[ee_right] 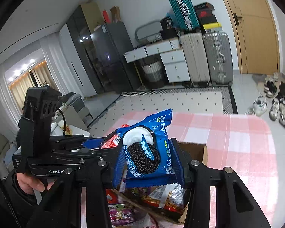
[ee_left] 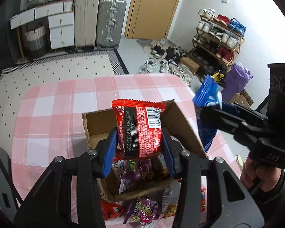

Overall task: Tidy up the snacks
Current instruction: 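Carry the wafer pack with the left gripper while the right carries the Oreo pack to the box, then open both grippers over the box and withdraw them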

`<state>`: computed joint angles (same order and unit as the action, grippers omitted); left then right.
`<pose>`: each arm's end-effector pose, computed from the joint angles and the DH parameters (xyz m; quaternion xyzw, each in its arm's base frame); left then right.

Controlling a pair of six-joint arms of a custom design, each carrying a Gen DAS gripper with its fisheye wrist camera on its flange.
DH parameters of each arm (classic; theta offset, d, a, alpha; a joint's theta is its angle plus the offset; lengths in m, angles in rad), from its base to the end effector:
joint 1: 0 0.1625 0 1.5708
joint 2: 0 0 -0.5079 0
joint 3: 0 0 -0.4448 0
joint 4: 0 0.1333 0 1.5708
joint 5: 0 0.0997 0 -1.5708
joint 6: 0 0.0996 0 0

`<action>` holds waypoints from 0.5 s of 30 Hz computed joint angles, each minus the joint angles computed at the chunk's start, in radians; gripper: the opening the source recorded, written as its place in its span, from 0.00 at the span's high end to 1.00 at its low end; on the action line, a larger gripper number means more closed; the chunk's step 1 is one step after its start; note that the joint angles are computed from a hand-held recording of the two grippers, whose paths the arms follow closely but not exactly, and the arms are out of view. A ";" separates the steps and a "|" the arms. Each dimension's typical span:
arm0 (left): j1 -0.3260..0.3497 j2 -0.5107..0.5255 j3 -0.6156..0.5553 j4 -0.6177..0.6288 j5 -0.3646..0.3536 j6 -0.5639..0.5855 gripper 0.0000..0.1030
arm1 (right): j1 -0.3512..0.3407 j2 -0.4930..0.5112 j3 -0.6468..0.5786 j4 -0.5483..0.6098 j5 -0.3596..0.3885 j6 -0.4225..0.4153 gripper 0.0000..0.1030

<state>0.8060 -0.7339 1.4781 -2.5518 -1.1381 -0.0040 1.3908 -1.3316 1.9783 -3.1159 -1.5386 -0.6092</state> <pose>-0.4432 -0.7147 0.1369 0.3366 0.9099 -0.1869 0.1543 0.0241 -0.6298 0.4039 0.1986 -0.8785 0.4064 0.1535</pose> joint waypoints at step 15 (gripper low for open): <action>0.038 0.059 -0.029 -0.022 -0.022 0.040 0.23 | -0.032 0.096 -0.046 -0.061 -0.039 0.024 0.23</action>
